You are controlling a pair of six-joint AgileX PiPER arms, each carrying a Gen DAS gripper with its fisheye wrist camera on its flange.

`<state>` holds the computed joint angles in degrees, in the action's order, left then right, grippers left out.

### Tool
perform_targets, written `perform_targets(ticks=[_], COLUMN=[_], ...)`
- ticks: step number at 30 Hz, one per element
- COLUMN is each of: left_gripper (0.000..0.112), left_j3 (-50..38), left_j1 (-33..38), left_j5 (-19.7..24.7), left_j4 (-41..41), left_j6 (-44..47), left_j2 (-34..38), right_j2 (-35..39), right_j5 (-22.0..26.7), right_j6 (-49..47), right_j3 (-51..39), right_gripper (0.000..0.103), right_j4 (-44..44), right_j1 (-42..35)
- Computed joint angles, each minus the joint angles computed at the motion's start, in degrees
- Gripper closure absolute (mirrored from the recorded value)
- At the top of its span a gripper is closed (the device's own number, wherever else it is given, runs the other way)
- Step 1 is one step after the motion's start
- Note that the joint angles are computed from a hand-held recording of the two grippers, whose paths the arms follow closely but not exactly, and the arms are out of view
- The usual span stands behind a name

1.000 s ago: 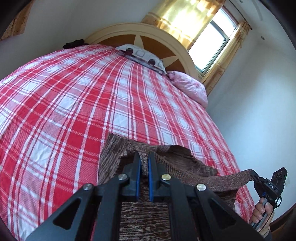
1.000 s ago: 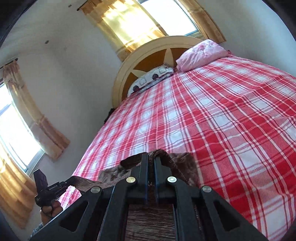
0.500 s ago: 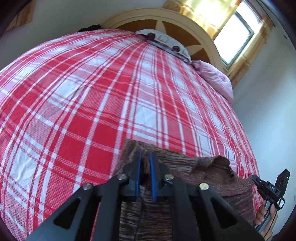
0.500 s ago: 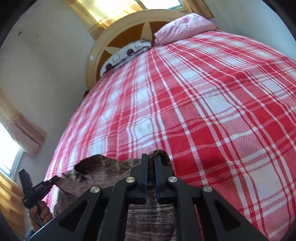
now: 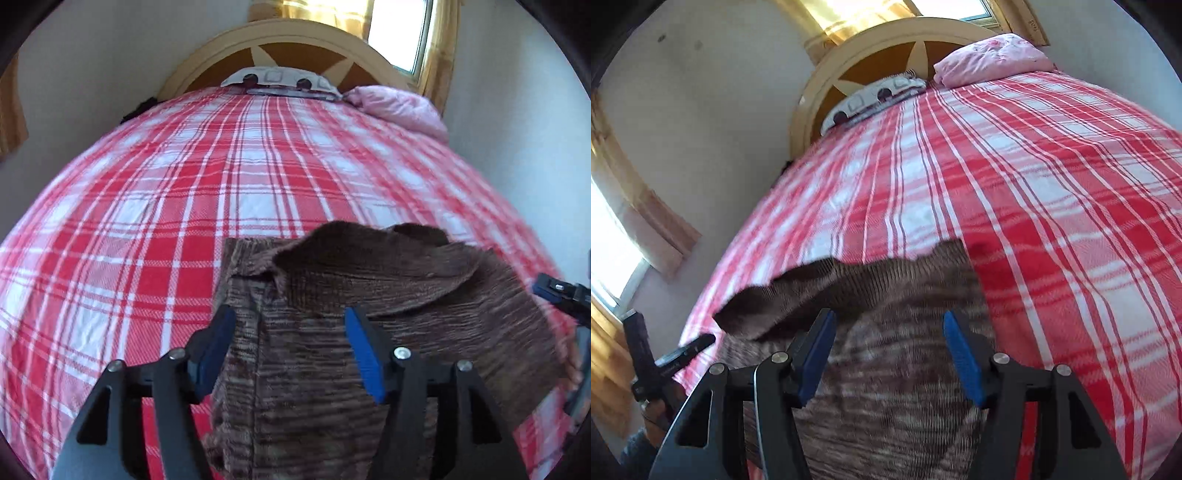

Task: Fold small clothes
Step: 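Open both tools and release the folded hem onto the sweater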

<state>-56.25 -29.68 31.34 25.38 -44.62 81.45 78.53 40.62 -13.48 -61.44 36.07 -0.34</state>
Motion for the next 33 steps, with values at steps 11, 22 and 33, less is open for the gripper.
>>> perform_targets(ticks=[11, 22, 33], left_gripper=[0.038, 0.031, 0.031], left_j3=[-0.3, -5.7, -17.7], left_j1=[14.3, 0.9, 14.8], left_j5=[6.4, 12.6, 18.1], left_j4=[3.8, 7.0, 4.7], left_j6=[-12.6, -4.2, -11.8], left_j2=[3.2, 6.8, 15.7], right_j2=[-7.8, -13.5, -19.0], right_j5=[-0.8, -1.7, -4.7], right_j6=[5.6, 13.2, 11.5], right_j3=[9.3, 12.8, 17.4], right_gripper=[0.041, 0.041, 0.041], right_j4=[-14.4, -22.7, -19.1], right_j1=[6.3, 12.7, 8.7])
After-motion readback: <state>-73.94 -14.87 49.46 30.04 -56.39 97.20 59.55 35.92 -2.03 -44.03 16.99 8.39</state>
